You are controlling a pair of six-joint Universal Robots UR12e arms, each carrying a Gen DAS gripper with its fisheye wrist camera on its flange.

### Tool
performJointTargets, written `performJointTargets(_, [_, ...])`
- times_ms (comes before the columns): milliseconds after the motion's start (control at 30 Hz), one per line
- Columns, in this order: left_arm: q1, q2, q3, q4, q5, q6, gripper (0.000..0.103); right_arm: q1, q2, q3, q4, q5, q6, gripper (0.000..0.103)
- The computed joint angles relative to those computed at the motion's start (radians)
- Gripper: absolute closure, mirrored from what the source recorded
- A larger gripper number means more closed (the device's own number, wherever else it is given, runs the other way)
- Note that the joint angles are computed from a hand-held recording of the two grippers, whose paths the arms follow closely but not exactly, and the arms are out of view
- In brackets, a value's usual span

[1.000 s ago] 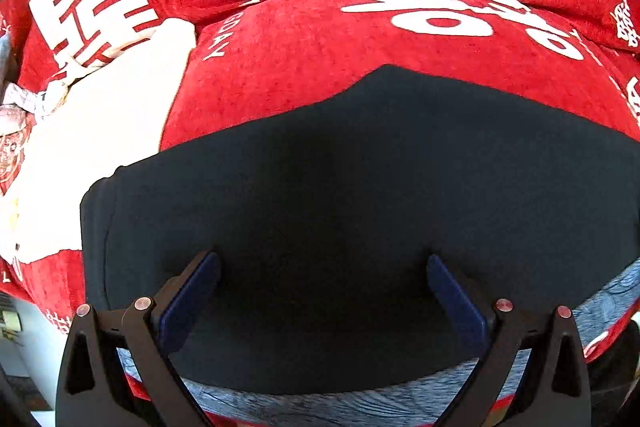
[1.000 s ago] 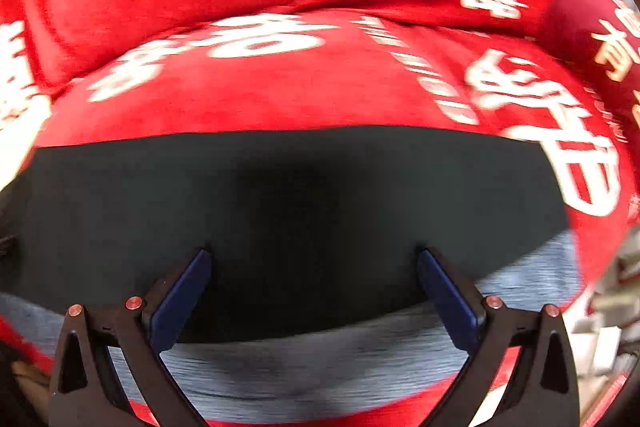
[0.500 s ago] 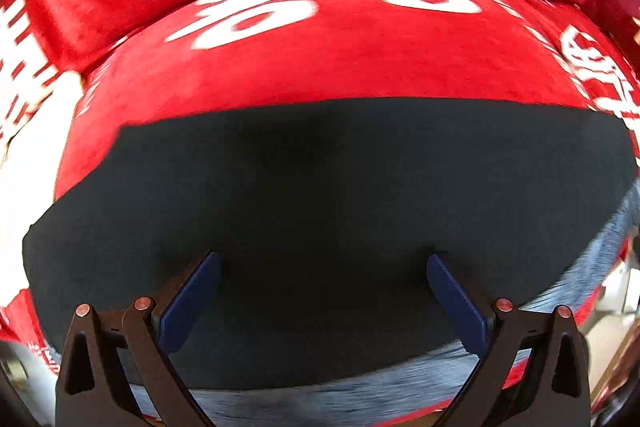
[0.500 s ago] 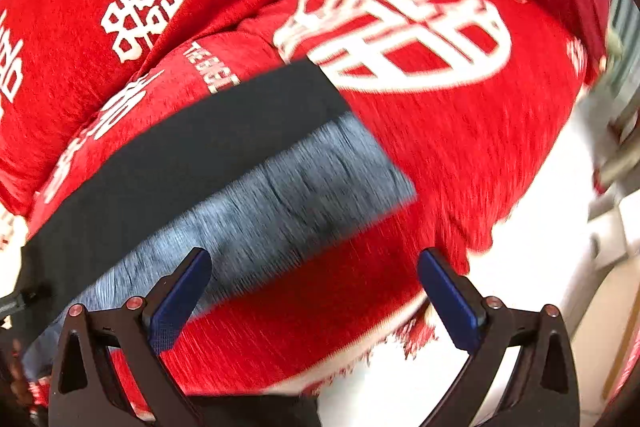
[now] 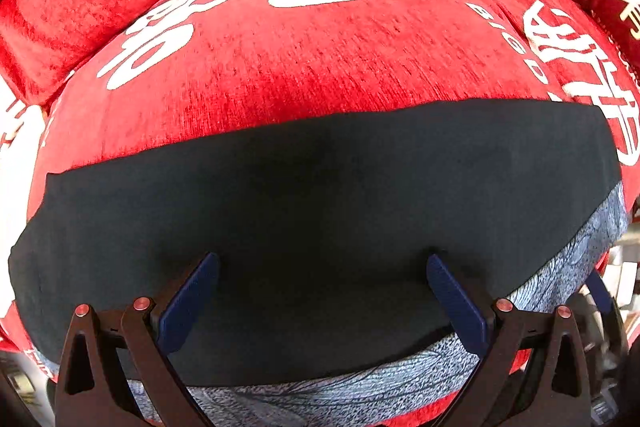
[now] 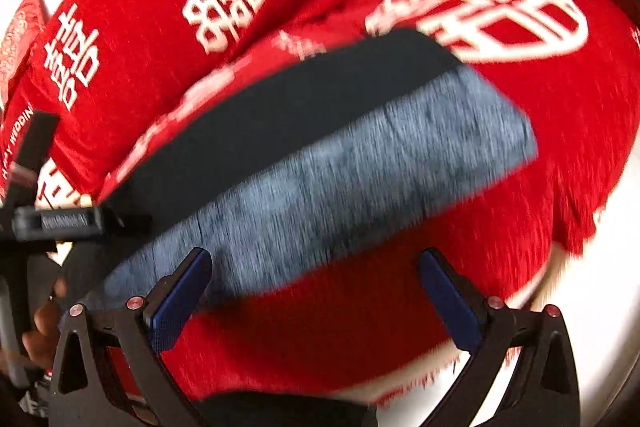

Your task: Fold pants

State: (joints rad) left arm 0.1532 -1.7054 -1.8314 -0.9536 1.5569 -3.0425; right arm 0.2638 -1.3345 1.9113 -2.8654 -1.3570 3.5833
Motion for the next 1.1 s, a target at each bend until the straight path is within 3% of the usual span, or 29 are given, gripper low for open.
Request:
performJointTargets(100, [0.003,-0.002,-0.003,0.011,-0.012,-0.002,0.000,-0.011,0.020,-0.013,-0.054,0.037,0.030,0.000])
performJointTargets(267, [-0.003,-0.003,-0.005,0.024,0.000,-0.026,0.000,-0.011,0.052,-0.045,-0.102,0.014,0.068,0.000])
performJointTargets(500, [-0.013,-0.026,0.022,0.010,0.029,-0.100,0.000,-0.005,0.080,-0.110,-0.043,-0.026,0.074,0.001])
performJointTargets(533, [-0.015,-0.026,0.022,0.012,0.036,-0.103,0.000,-0.004,0.077,-0.114,-0.028,-0.022,0.060,0.007])
performJointTargets(567, [-0.021,-0.025,0.016,0.027,0.050,-0.101,0.000,-0.002,0.075,-0.117,-0.015,-0.021,0.042,0.034])
performJointTargets(633, [-0.030,-0.020,-0.004,0.074,0.074,-0.085,0.000,0.010,0.073,-0.139,0.074,-0.071,-0.014,0.067])
performJointTargets(767, [-0.034,-0.019,-0.012,0.095,0.086,-0.068,0.000,0.015,0.059,-0.156,0.119,-0.085,-0.029,0.081])
performJointTargets(967, [-0.028,-0.024,0.003,0.077,0.073,-0.029,0.000,0.087,0.044,-0.210,0.137,-0.248,-0.175,0.081])
performJointTargets(1100, [0.006,-0.013,0.007,0.045,-0.013,0.016,0.000,0.122,0.043,-0.239,0.162,-0.312,-0.227,0.081])
